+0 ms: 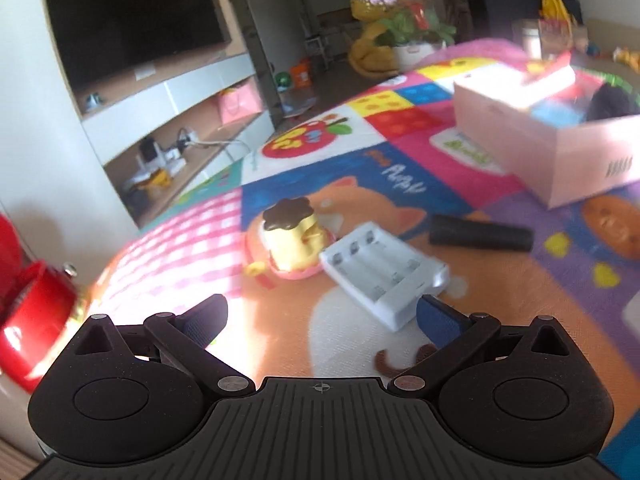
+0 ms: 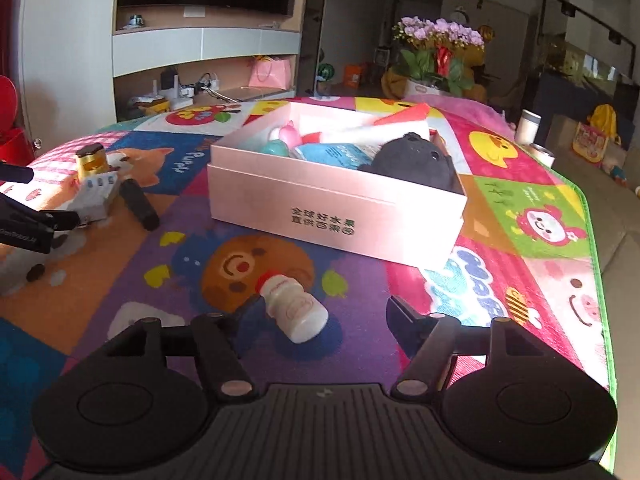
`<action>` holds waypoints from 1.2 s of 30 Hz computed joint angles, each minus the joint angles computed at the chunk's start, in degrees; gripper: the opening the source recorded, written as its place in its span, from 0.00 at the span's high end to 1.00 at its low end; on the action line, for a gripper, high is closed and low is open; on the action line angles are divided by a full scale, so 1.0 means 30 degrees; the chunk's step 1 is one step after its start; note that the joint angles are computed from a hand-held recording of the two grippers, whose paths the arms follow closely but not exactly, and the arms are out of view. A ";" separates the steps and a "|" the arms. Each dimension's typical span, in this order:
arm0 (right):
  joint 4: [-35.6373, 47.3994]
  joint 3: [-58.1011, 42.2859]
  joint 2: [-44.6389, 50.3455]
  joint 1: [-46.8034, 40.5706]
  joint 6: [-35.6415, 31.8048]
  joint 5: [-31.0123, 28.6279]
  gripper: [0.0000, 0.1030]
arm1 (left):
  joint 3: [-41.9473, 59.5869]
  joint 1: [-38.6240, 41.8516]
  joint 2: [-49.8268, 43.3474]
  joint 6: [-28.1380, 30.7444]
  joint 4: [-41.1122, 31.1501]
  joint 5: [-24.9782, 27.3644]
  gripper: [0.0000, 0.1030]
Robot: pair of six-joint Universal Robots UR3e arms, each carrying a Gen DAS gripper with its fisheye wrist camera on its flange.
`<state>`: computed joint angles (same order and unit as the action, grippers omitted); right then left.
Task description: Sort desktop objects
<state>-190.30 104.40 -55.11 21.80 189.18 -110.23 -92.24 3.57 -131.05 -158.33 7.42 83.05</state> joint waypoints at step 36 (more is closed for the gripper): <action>-0.0660 -0.0269 0.0704 0.0927 0.2091 -0.2346 0.16 | -0.4211 -0.0613 0.2031 0.0054 -0.0430 -0.6315 0.00</action>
